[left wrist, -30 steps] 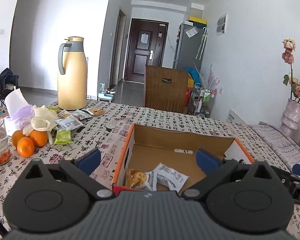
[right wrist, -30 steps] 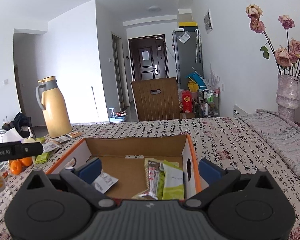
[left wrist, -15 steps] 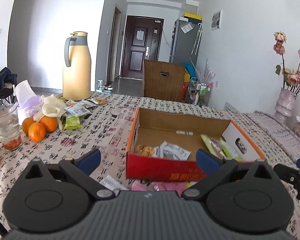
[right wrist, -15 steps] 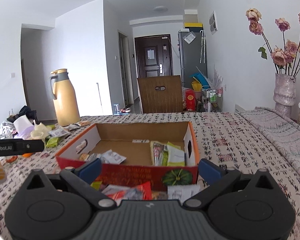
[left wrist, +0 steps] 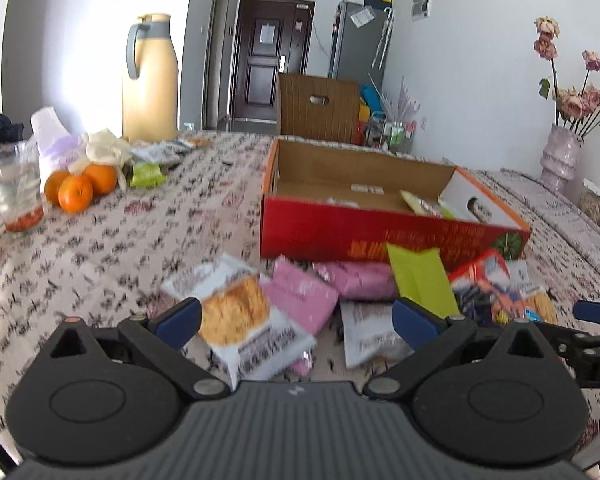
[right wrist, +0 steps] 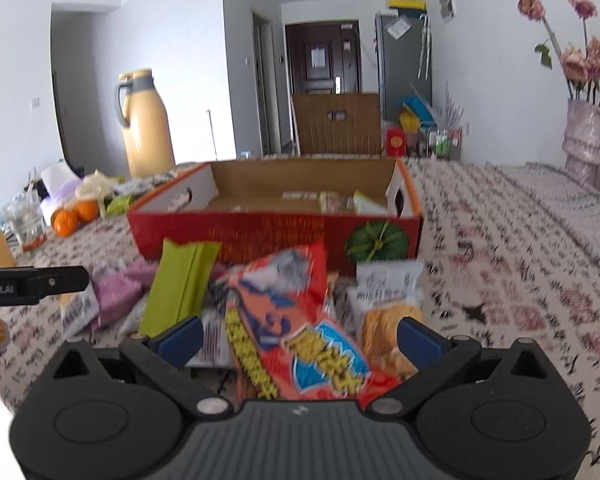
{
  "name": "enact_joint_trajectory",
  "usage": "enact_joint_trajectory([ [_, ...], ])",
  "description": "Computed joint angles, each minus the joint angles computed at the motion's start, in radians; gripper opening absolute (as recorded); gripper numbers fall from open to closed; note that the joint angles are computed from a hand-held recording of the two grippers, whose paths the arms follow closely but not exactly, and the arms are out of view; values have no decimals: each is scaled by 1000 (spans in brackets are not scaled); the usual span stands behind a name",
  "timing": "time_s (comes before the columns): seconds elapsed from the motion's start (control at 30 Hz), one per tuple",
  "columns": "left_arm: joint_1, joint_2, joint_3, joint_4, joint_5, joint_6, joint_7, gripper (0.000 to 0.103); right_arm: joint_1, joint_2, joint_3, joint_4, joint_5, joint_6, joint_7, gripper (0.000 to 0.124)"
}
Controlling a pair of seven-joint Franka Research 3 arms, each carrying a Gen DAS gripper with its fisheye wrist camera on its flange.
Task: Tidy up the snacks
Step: 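Grasp the orange-blue chip bag with the right tool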
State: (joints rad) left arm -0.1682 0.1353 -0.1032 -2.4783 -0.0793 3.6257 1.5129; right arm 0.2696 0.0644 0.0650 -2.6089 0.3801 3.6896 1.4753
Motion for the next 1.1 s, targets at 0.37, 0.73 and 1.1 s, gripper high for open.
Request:
enact_joint_trajectory([
  [0.37, 6, 5, 1, 3, 23, -16, -18, 103, -53, 74, -1, 76, -122, -60, 57, 103],
  [0.73, -3, 12, 9, 12, 3, -27, -16, 103, -222, 119, 69, 115, -498, -87, 298, 74],
  [1.1, -4, 14, 16, 17, 2, -40, -12, 103, -95, 83, -2, 48, -281, 20, 172, 44],
])
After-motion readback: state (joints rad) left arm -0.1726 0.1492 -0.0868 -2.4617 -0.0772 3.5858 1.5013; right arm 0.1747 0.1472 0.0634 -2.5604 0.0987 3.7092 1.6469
